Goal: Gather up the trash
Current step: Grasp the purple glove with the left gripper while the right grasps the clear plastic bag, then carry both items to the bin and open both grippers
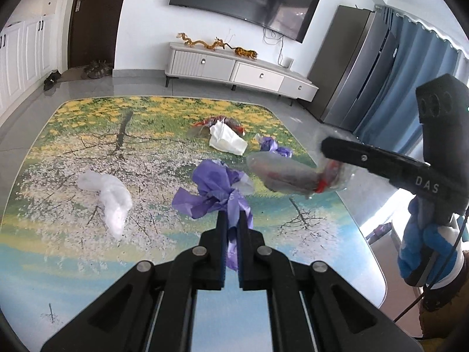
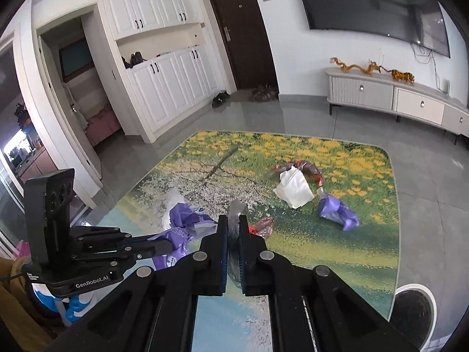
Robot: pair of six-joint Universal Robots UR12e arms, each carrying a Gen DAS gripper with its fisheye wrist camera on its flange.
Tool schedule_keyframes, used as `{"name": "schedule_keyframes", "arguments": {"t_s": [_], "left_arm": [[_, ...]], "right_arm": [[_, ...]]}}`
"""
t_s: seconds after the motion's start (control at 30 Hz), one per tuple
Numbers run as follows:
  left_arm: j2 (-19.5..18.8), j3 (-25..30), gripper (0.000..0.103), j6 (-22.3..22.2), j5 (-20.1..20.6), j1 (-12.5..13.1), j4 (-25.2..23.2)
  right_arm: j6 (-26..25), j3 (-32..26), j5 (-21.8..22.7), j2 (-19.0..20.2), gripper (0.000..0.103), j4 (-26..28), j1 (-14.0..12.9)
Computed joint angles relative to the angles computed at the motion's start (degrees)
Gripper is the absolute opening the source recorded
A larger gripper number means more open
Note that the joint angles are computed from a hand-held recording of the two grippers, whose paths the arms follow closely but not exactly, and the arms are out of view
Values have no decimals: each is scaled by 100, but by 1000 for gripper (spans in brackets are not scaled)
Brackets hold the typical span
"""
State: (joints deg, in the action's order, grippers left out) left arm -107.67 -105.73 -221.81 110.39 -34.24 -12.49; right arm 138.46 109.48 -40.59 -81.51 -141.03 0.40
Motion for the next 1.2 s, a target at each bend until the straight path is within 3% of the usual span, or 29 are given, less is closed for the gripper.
{"name": "schedule_keyframes", "arguments": {"t_s": [0.3, 0.5, 0.8, 0.97, 1.2], "left_arm": [[-8, 192, 5, 349, 300, -166, -17], [-141, 466, 5, 653, 136, -214, -115], [-837, 1620, 5, 1655, -845, -236, -513], [-1512, 2706, 5, 2067, -1546, -233, -1142], [-2452, 4197, 5, 2217, -2157, -234, -2184]], "right_arm": [[410, 209, 269, -219, 6, -474, -400], [896, 340, 249, -263, 6, -949, -775], [1671, 406, -209, -73, 6, -1580, -1396], [1994, 345, -583, 154, 6, -1736, -1647], [2183, 91, -909, 554, 6, -1580, -1811]]}}
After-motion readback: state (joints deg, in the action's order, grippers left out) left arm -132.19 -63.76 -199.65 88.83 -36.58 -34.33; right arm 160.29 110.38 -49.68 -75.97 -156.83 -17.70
